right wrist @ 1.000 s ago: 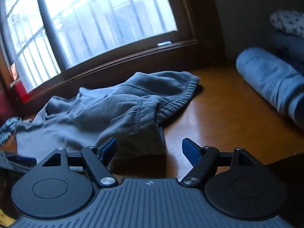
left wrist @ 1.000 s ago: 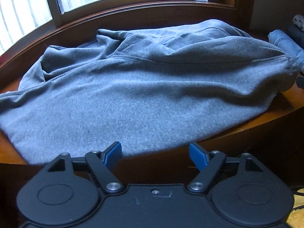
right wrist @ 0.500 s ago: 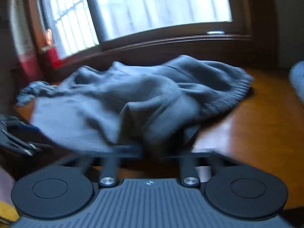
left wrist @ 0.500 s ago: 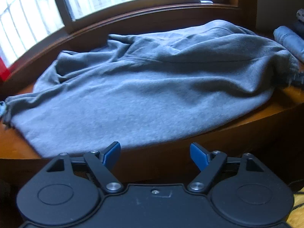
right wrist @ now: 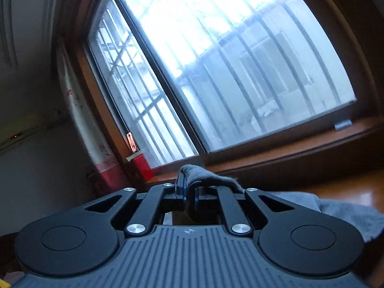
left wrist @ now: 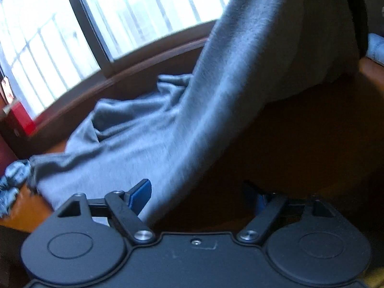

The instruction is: Fold clothes

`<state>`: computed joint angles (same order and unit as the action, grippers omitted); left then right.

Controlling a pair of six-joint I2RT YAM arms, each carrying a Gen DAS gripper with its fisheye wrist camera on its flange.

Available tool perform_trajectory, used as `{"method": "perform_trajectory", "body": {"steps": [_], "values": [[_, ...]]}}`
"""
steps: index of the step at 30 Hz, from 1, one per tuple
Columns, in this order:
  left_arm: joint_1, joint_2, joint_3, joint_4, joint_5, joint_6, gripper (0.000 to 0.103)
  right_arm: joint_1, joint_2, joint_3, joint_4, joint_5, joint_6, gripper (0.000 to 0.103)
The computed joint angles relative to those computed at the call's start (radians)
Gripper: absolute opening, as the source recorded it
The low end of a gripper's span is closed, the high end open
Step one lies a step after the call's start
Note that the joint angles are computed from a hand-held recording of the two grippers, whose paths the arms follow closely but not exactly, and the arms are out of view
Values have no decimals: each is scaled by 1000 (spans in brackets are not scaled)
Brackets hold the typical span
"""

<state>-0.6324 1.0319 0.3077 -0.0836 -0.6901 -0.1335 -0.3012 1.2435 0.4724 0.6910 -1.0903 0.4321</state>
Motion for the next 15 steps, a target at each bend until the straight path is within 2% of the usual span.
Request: {"method": "perform_trajectory", "body": {"steps": [1, 2, 3, 4, 5, 8, 10, 12, 13, 15], "values": [[22, 29, 1, 48, -2, 10, 80, 0, -9, -2, -3, 1, -7, 5], [56, 55, 1, 101, 17, 19, 75, 1, -18, -4, -7, 1, -14, 6], [101, 71, 3, 144, 56, 18, 51, -2, -18, -6, -5, -4, -12, 6], [149, 81, 8, 169, 106, 7, 34, -4, -18, -8, -2, -9, -11, 6], [202, 90, 19, 179, 165, -19, 9, -7, -18, -10, 1, -14, -9, 6], [328, 5, 30, 167, 265, -136, 6, -25, -44, -22, -19, -26, -27, 6], [354, -152, 38, 100, 230, -153, 6, -57, -73, -39, -11, -55, -9, 6], [368, -304, 85, -2, 196, -126, 6, -88, -82, -67, 85, -105, 84, 6], [373, -355, 121, -41, 180, -94, 6, -100, -84, -86, 176, -125, 158, 6], [375, -402, 194, -64, 146, -15, 6, -133, -72, -128, 436, -162, 349, 6]]}}
